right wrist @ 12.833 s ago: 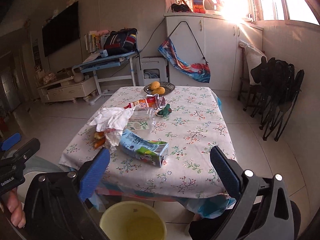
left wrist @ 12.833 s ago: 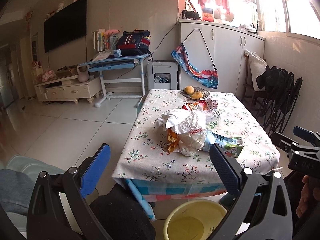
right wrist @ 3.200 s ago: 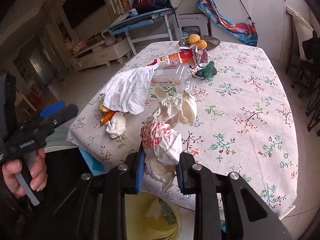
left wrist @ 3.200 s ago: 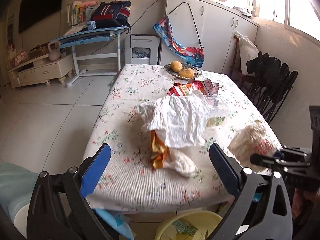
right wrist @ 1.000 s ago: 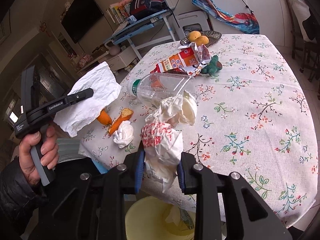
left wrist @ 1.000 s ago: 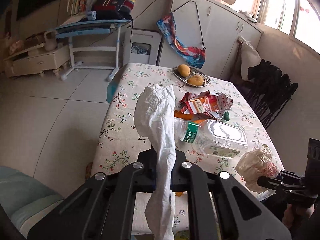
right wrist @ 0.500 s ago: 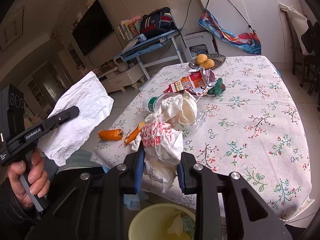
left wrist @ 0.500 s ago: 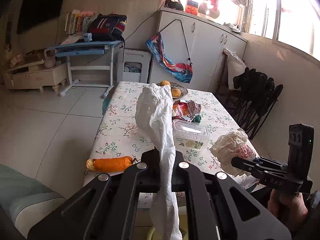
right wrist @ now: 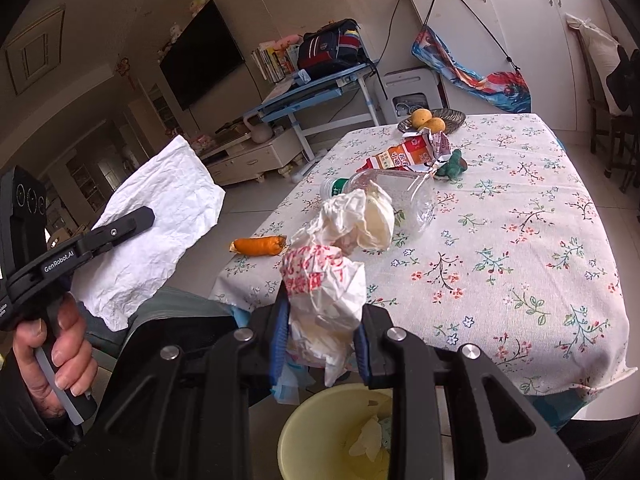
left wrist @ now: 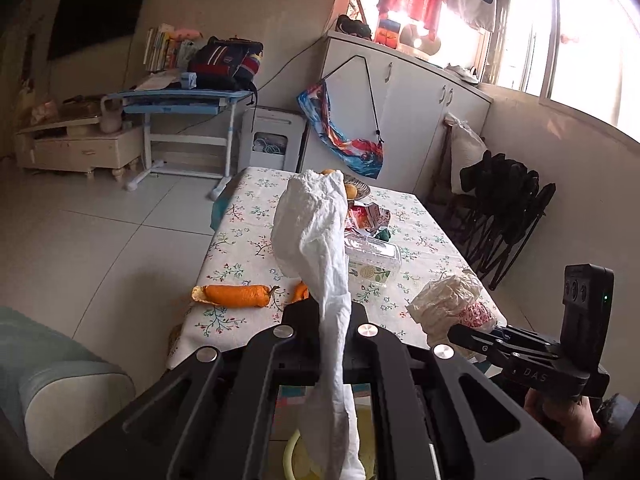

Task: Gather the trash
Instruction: 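Drop the paper ball into the yellow bucket with the right gripper while the left carries the sheet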

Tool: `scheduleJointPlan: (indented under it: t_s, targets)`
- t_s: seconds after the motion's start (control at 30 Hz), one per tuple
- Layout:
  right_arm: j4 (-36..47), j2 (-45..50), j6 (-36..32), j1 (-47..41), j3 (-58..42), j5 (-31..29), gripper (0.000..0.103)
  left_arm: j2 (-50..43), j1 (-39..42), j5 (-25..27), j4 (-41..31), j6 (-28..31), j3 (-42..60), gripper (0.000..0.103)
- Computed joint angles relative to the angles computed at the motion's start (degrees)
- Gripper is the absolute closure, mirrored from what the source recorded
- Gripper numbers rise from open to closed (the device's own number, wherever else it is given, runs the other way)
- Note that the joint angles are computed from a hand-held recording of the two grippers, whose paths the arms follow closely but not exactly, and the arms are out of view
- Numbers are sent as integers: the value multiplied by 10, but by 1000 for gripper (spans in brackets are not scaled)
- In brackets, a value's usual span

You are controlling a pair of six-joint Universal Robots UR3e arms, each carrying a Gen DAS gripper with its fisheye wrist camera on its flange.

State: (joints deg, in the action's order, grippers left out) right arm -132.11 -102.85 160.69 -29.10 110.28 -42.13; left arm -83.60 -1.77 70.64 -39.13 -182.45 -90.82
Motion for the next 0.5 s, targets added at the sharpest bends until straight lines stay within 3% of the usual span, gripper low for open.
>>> scheduleJointPlan:
  t_s: [0.27, 0.5]
  targets:
    - [68, -57, -40, 7, 32, -2, 74, 102, 45, -24, -30, 17, -68, 99]
    - [153, -70, -72, 40, 34, -48, 74, 182, 97, -45, -79, 40, -107, 99]
